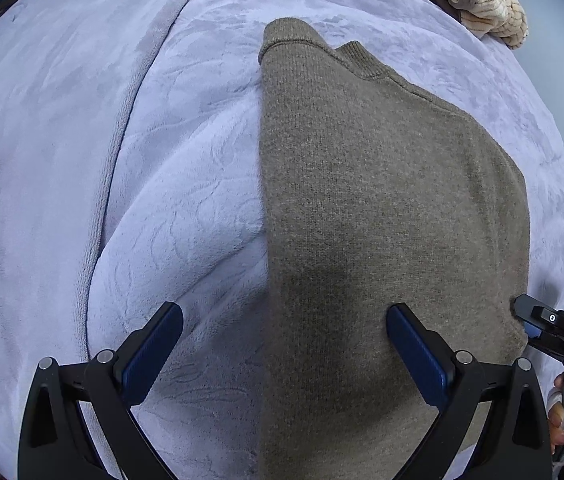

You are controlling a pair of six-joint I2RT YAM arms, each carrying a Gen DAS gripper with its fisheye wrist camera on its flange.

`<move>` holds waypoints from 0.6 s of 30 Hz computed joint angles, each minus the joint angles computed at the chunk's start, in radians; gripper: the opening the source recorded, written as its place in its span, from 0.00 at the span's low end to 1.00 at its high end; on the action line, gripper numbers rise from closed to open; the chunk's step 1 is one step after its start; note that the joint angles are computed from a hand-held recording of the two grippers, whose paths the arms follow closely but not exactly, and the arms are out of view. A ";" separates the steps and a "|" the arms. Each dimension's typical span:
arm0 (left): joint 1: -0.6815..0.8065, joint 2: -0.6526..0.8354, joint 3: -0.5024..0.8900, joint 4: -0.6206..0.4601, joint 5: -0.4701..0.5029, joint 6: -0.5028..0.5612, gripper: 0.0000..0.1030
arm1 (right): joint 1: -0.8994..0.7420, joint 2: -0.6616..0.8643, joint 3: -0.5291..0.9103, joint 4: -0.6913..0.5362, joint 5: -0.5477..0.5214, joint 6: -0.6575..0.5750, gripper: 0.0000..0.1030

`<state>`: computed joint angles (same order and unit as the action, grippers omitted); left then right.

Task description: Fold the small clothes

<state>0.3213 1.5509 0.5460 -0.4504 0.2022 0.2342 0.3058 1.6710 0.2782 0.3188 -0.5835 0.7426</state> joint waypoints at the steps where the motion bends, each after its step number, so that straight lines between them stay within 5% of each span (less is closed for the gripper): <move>1: 0.002 0.009 0.000 0.002 0.016 0.003 0.99 | -0.001 0.018 0.004 0.013 -0.006 0.003 0.60; 9: -0.011 0.156 0.081 -0.025 0.147 0.061 0.99 | -0.035 0.111 0.028 0.083 -0.067 -0.018 0.62; 18: -0.119 0.200 0.091 0.027 0.167 -0.020 0.99 | -0.046 0.224 0.098 0.156 -0.181 -0.033 0.67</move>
<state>0.2024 1.7508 0.6371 -0.4235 0.3690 0.2147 0.2595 1.8953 0.3760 0.4751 -0.7647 0.7093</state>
